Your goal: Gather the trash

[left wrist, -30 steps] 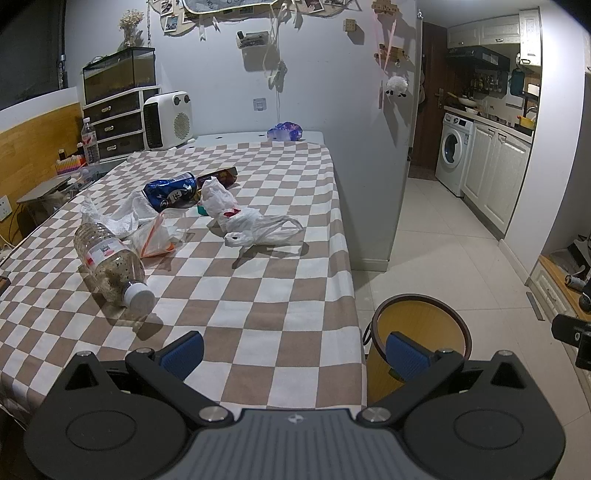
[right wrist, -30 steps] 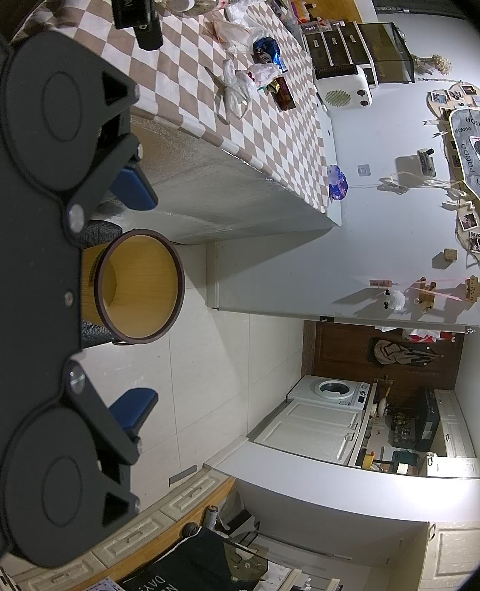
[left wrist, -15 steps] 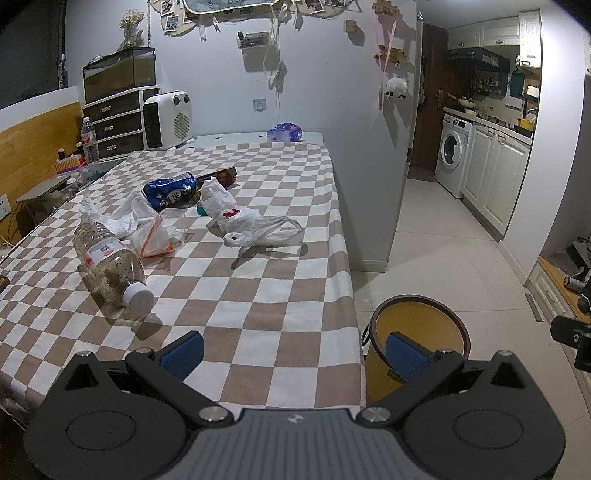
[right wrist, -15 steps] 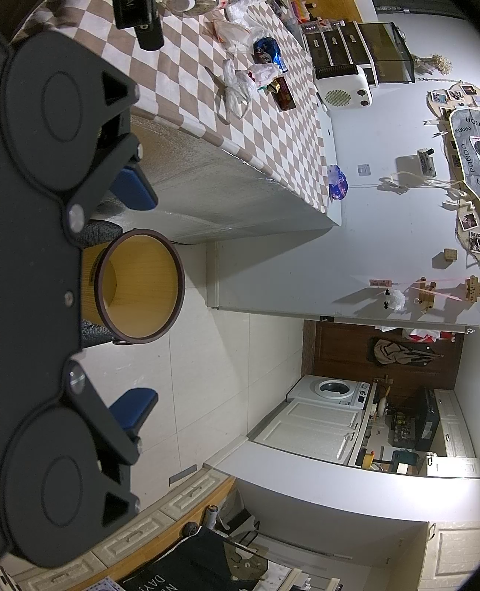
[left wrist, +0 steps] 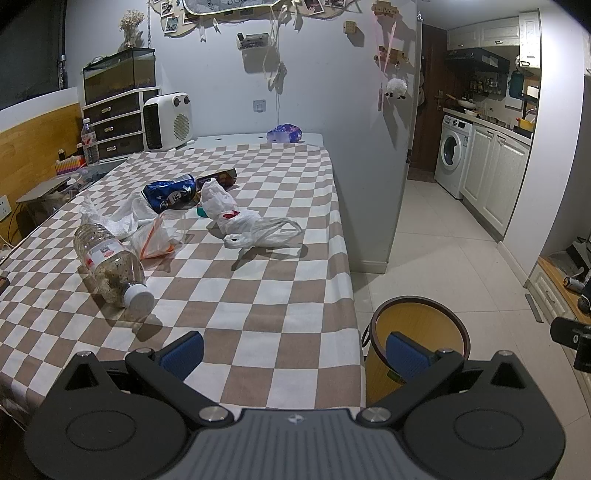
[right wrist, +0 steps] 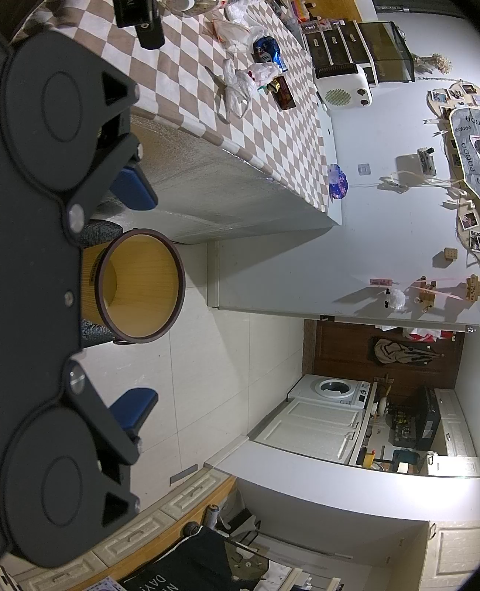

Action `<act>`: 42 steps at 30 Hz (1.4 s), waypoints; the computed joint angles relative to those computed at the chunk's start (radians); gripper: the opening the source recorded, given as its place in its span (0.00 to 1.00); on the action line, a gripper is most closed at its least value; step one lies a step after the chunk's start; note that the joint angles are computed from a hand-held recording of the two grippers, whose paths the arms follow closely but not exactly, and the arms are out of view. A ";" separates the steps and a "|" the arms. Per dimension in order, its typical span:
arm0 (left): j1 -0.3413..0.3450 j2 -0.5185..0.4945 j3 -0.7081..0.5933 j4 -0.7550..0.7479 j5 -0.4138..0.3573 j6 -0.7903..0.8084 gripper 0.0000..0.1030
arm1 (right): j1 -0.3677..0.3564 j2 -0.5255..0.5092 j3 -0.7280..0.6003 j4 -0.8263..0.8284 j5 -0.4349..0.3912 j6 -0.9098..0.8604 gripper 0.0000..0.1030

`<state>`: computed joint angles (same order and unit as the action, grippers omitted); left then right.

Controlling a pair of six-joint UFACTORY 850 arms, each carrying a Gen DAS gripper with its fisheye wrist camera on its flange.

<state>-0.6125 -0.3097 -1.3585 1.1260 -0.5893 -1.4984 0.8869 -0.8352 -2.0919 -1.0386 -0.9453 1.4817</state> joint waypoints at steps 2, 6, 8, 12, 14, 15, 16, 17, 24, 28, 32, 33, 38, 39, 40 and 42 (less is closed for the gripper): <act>0.001 0.001 0.001 0.000 0.001 0.001 1.00 | 0.000 0.000 -0.001 -0.001 -0.001 0.000 1.00; 0.001 0.002 0.003 0.002 0.002 -0.002 1.00 | 0.000 0.000 0.001 0.000 0.000 0.000 1.00; 0.000 0.000 0.000 0.000 -0.001 0.000 1.00 | 0.000 0.001 0.001 0.000 0.001 0.000 1.00; 0.000 0.001 0.001 0.002 0.001 -0.003 1.00 | -0.001 0.001 0.001 0.001 0.001 -0.001 1.00; 0.001 0.001 0.002 0.002 0.002 -0.003 1.00 | -0.001 0.001 0.001 0.001 0.001 -0.001 1.00; 0.000 0.001 0.001 0.001 0.002 -0.002 1.00 | -0.001 0.001 0.001 0.001 0.001 -0.001 1.00; 0.000 0.001 0.001 0.001 0.001 -0.001 1.00 | -0.001 0.000 0.000 0.000 0.000 -0.001 1.00; 0.001 0.002 0.003 0.004 0.002 -0.004 1.00 | -0.001 0.000 -0.001 0.001 0.000 -0.001 1.00; 0.000 0.001 0.002 0.002 0.002 -0.002 1.00 | -0.001 -0.001 -0.002 0.002 0.001 -0.002 1.00; -0.001 0.003 0.001 -0.001 0.000 0.001 1.00 | -0.001 -0.002 -0.003 0.002 0.001 -0.002 1.00; -0.001 0.003 0.001 -0.002 0.000 0.001 1.00 | -0.001 -0.003 -0.003 0.002 0.001 -0.002 1.00; 0.000 0.003 0.001 -0.003 0.001 0.002 1.00 | -0.001 -0.003 -0.003 0.002 0.001 -0.002 1.00; 0.000 -0.001 -0.007 -0.015 0.000 0.012 1.00 | -0.001 -0.005 -0.008 0.005 0.000 -0.006 1.00; 0.001 -0.002 -0.009 -0.019 -0.001 0.015 1.00 | -0.001 -0.006 -0.010 0.008 -0.001 -0.008 1.00; 0.006 -0.004 -0.007 -0.016 0.003 0.012 1.00 | -0.001 -0.007 -0.012 0.011 0.000 -0.010 1.00; 0.013 -0.006 0.000 -0.006 0.003 -0.001 1.00 | -0.003 -0.005 -0.009 0.013 0.012 -0.010 1.00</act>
